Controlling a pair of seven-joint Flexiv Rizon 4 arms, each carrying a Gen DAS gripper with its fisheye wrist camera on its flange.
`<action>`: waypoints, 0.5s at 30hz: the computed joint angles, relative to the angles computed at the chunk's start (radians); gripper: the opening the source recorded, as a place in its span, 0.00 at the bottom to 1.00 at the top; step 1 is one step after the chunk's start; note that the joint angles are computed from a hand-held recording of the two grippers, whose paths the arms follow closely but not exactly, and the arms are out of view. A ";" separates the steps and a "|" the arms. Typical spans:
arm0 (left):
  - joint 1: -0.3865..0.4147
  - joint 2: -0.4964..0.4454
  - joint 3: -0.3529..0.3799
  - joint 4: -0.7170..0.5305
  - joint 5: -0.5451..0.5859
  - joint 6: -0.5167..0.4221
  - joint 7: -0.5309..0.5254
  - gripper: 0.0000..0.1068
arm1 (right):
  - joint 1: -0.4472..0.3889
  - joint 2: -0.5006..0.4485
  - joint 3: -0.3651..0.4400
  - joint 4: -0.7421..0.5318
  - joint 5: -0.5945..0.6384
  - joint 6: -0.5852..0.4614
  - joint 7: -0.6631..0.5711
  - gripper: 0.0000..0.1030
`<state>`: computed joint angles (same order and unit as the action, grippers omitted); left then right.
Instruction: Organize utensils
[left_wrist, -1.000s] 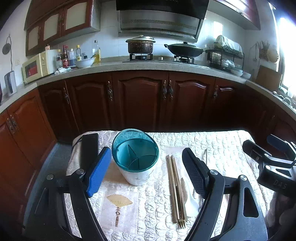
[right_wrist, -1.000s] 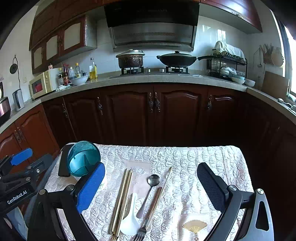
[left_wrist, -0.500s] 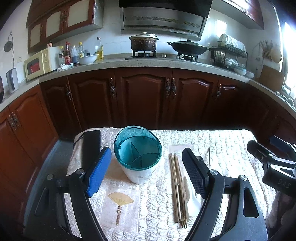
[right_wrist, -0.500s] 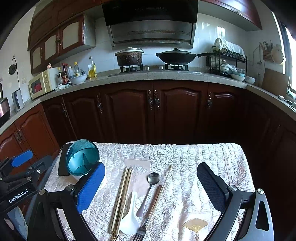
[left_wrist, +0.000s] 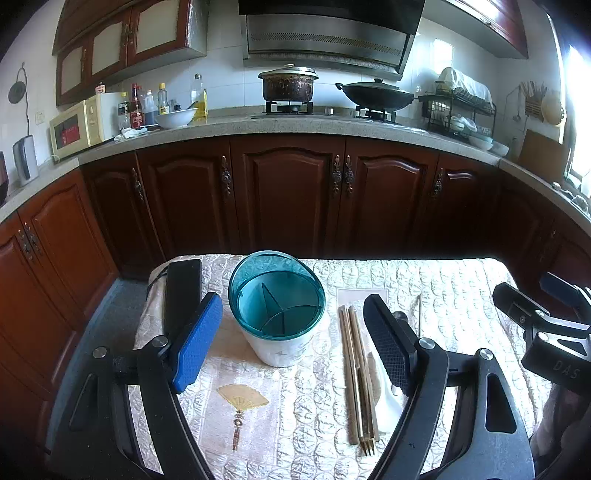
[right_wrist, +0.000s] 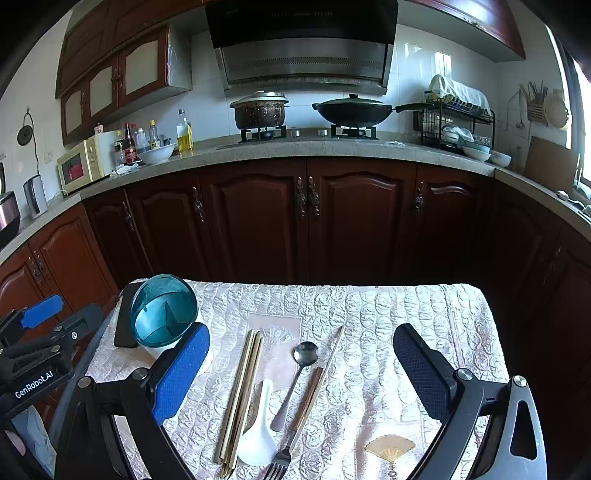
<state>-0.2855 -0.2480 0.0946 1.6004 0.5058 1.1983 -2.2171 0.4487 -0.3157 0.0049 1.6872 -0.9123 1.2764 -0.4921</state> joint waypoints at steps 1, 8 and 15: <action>0.002 -0.001 -0.003 0.000 -0.006 0.000 0.006 0.74 | -0.001 -0.001 0.001 -0.002 0.003 0.000 -0.002 0.96; 0.002 -0.002 -0.002 0.002 -0.008 0.003 0.010 0.74 | -0.001 -0.003 0.001 -0.003 0.005 -0.004 -0.004 0.96; 0.000 -0.016 -0.004 -0.007 -0.015 0.000 0.024 0.74 | -0.003 -0.006 0.001 -0.001 0.014 -0.005 -0.009 0.96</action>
